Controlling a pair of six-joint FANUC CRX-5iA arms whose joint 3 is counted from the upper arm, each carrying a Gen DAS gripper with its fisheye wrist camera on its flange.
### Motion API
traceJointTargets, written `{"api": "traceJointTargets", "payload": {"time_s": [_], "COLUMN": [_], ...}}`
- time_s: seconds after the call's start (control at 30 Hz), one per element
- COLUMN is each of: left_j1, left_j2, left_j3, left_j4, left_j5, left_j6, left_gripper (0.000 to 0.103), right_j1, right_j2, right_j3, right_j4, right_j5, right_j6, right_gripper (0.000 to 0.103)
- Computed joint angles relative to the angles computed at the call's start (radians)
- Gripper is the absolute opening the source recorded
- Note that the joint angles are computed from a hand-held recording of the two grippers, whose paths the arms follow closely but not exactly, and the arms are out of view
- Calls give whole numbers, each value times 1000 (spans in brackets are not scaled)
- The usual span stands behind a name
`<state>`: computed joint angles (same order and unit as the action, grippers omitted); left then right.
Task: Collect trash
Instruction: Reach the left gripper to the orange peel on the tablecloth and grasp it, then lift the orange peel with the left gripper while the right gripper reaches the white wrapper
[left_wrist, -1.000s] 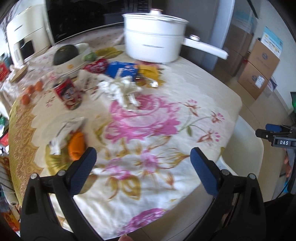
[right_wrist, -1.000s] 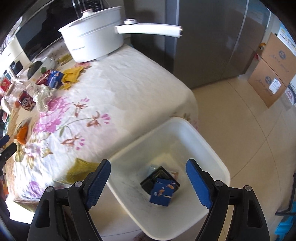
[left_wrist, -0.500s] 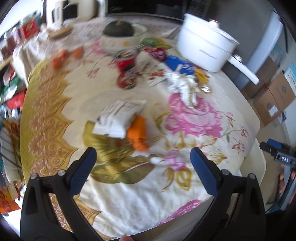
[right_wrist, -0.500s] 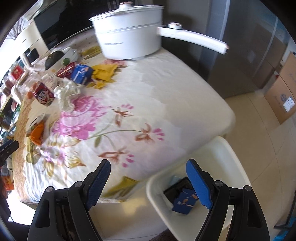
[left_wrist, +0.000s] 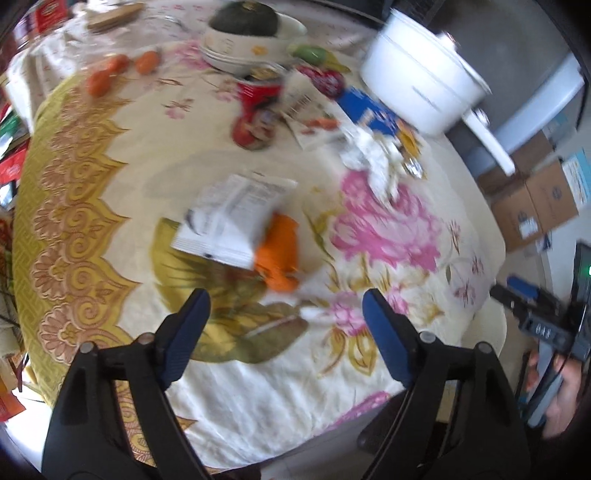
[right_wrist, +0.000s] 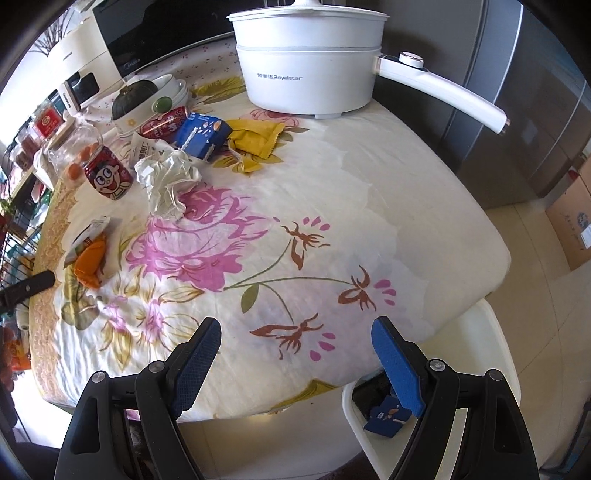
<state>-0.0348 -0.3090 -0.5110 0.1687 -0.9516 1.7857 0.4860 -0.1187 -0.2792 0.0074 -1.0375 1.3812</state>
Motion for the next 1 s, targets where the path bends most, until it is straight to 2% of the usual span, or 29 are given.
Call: {"api": "traceJointTargets", "payload": {"time_s": [0.07, 0.1, 0.2, 0.3, 0.37, 0.57, 0.87, 1.0], "left_j1": [-29, -33, -15, -20, -13, -20, -8, 23], "left_j2": [36, 57, 77, 89, 99, 109, 33, -33], "left_j3": [28, 49, 27, 20, 0, -12, -59, -129], "left_j4": [-53, -70, -48, -77, -54, -46, 111, 249], "left_j5": [-9, -36, 8, 60, 105, 147, 121, 110], "left_j6": [37, 49, 49, 98, 97, 100, -66, -191], "left_gripper": [83, 79, 70, 70, 66, 34, 31, 31], "right_j1": [-1, -4, -11, -24, -31, -52, -43, -20], "right_j2": [4, 7, 11, 9, 5, 0, 7, 15], "right_j3": [0, 1, -1, -4, -4, 2, 23, 39], "right_j4": [3, 4, 8, 7, 5, -3, -16, -29], "right_j5": [-1, -1, -1, -3, -6, -9, -12, -10], "right_j6": [-2, -1, 0, 3, 3, 1, -15, -35], "right_gripper": [85, 85, 85, 85, 85, 85, 85, 85]}}
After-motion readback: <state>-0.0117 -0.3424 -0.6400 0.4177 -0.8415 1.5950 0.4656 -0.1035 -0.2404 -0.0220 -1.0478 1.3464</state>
